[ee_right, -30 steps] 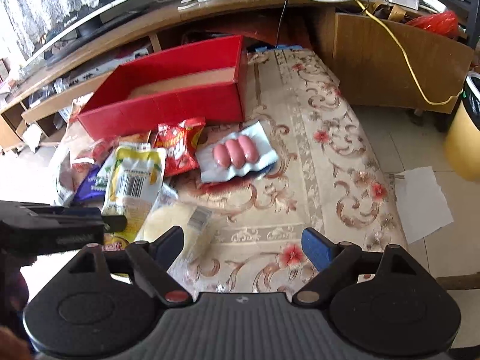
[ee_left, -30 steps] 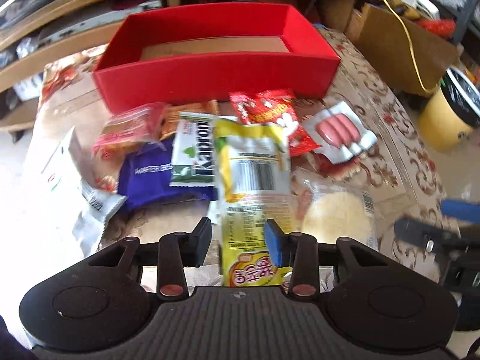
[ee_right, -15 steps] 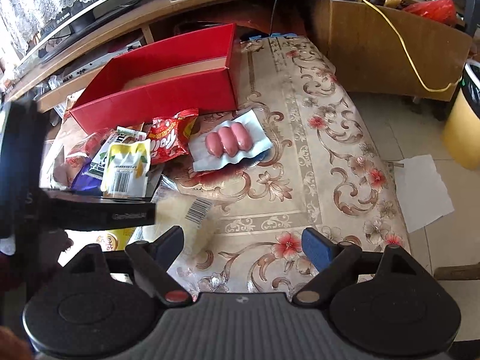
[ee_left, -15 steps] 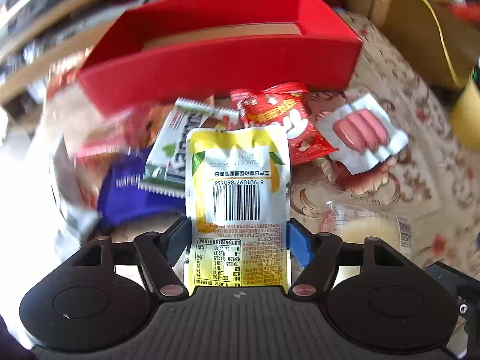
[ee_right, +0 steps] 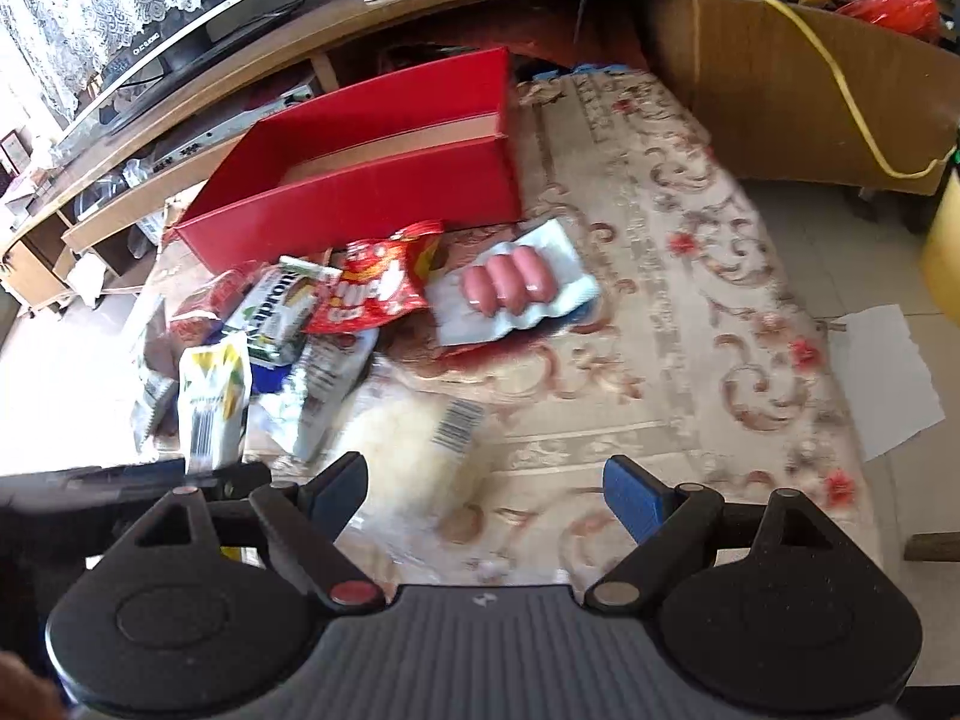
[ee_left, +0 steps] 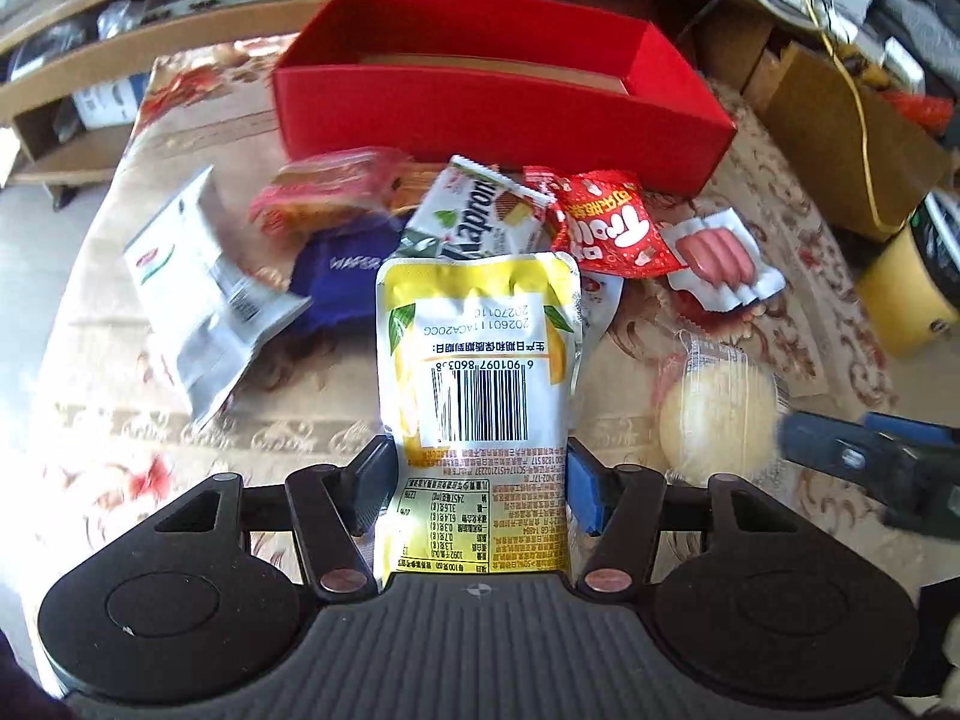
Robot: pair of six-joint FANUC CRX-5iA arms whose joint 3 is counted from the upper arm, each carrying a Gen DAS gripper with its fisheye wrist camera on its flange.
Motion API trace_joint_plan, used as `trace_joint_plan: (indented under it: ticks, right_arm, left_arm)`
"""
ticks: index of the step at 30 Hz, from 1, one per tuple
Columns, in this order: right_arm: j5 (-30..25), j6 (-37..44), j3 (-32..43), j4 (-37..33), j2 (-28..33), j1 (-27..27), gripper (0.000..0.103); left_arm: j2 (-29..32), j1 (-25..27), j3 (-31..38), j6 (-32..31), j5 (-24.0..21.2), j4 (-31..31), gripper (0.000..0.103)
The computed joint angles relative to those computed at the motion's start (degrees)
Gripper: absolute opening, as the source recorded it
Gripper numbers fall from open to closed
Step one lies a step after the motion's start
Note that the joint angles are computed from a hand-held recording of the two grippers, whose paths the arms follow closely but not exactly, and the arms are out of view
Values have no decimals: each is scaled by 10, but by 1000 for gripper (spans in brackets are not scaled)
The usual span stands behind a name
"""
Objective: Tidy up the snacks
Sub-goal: 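Grasp the wrapped round bun with the right tool while the left tool lifts the pouch, then carry pouch and bun into the red box and open both tools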
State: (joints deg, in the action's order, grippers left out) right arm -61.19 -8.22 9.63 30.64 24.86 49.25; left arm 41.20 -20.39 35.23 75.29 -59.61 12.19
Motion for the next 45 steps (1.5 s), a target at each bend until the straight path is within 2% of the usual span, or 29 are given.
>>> trace_joint_plan:
  ticks: [4, 7, 12, 13, 16, 20, 23, 24, 26, 27, 28, 32, 35, 40, 45]
  right_arm:
    - [-24, 60, 62, -19, 45, -6, 87]
    - [-51, 104, 103, -39, 77, -11, 87]
    - [7, 55, 66, -76, 58, -29, 97]
    - [3, 52, 68, -72, 60, -28, 97]
    - [-17, 70, 91, -74, 76, -25, 103]
    - [-65, 98, 138, -70, 111, -21, 103]
    - [-101, 148, 180, -96, 130, -27, 103]
    - [-112, 152, 186, -96, 133, -27, 99]
    - [-147, 159, 205, -86, 144, -22, 81]
    - [-140, 161, 195, -79, 137, -20, 67]
    - [-146, 160, 194, -75, 136, -18, 59]
    - [-149, 158, 175, -76, 121, -13, 59]
    - [-131, 149, 149, -60, 102, -6, 58]
    - [-107, 129, 125, -16, 80, 6, 58]
    - [-97, 129, 132, 23, 77, 5, 58]
  left_arm:
    - [5, 7, -11, -12, 2, 31, 66]
    - [18, 13, 2, -20, -17, 48, 66]
    - [18, 19, -3, -29, -8, 60, 68]
    - [17, 19, -5, -32, -7, 61, 68]
    - [11, 17, -16, -42, 1, 57, 70]
    - [6, 15, -24, -48, 8, 51, 72]
    - [2, 10, -27, -55, 14, 35, 73]
    - [1, 11, -28, -57, 15, 36, 73]
    - [4, 13, -25, -56, 11, 42, 72]
    - [5, 14, -22, -52, 8, 43, 71]
    - [5, 14, -22, -50, 8, 44, 70]
    - [1, 13, -27, -52, 15, 36, 66]
    - [-5, 12, -31, -41, 18, 35, 63]
    - [-44, 10, -72, -44, 66, 37, 62]
    - [-41, 6, -34, -21, 66, 16, 62]
